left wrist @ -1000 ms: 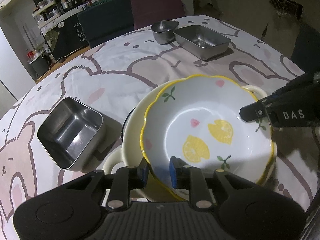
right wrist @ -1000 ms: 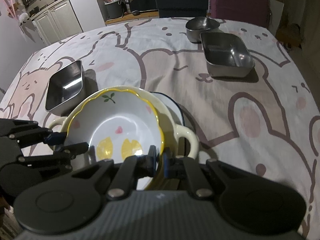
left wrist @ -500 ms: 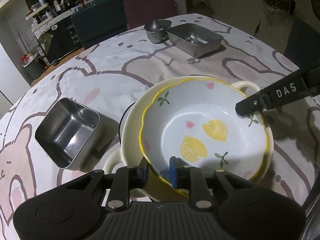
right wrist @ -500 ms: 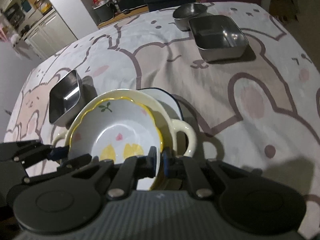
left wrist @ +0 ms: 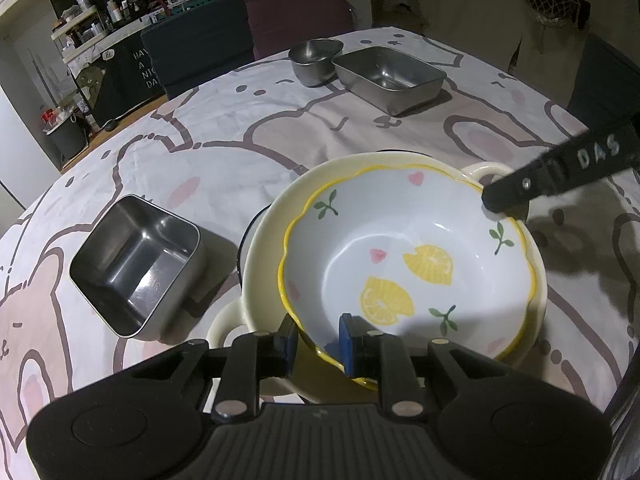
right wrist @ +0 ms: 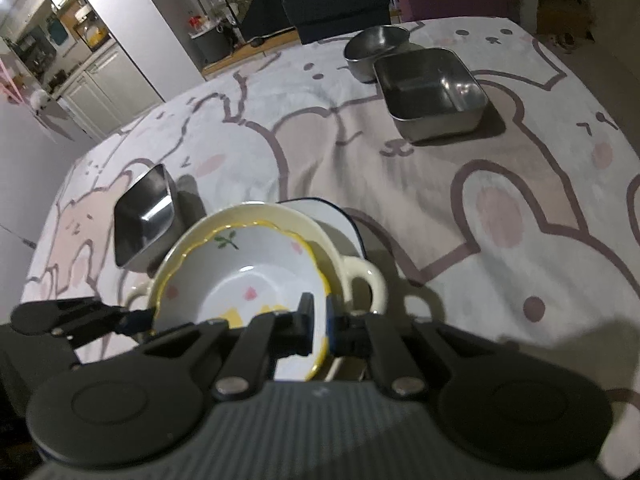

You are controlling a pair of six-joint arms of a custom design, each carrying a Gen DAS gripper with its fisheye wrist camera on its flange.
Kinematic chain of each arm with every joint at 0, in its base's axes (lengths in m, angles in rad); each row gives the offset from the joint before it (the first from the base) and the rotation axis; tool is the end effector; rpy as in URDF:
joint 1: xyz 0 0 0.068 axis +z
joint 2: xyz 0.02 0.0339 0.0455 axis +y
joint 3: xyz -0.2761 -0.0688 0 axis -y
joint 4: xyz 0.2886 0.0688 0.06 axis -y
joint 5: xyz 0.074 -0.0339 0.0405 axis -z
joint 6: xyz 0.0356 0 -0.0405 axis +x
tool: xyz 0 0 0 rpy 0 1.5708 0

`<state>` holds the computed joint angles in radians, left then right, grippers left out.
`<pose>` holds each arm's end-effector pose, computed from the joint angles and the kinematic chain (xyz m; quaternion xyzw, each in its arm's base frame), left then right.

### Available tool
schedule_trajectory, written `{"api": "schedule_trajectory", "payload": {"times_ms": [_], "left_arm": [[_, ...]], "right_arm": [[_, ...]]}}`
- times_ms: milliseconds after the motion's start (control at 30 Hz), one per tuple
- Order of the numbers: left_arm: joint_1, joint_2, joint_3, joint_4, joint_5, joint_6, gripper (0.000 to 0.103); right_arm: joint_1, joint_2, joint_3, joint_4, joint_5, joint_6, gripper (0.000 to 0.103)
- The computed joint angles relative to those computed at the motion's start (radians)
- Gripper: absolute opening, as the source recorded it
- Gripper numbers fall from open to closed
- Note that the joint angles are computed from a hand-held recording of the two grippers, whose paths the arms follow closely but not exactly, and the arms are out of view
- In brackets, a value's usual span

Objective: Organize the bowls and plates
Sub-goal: 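Lower the lemon bowl with both grippers into the cream bowl, then open both grippers to release the lemon bowl's yellow rim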

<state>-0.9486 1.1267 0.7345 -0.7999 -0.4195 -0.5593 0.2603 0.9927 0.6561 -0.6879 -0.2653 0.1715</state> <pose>0.1461 -0.1788 0.2090 0.1474 0.9500 0.0231 0.2742 0.2079 0.0650 0.2135 -0.0780 0.9519 0.1817 0.2339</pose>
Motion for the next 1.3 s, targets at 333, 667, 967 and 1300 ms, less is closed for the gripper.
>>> {"api": "schedule_trajectory", "payload": {"times_ms": [333,667,967,1300], "left_arm": [[0.016,-0.014,-0.007,0.007,0.018,-0.014,0.022],[0.071,-0.066,-0.031,0.027,0.077,-0.053,0.022],[0.071,-0.104,-0.031,0.013,0.042,-0.091,0.022],[0.083,-0.15,-0.042,0.019,0.061,-0.089,0.022]], "right_arm": [[0.038,-0.061,-0.026,0.029,0.005,-0.029,0.007],[0.124,0.043,-0.009,0.008,0.073,-0.049,0.007],[0.132,0.051,-0.008,0.009,0.052,-0.073,0.007],[0.147,0.054,-0.004,-0.001,0.057,-0.084,0.007]]}}
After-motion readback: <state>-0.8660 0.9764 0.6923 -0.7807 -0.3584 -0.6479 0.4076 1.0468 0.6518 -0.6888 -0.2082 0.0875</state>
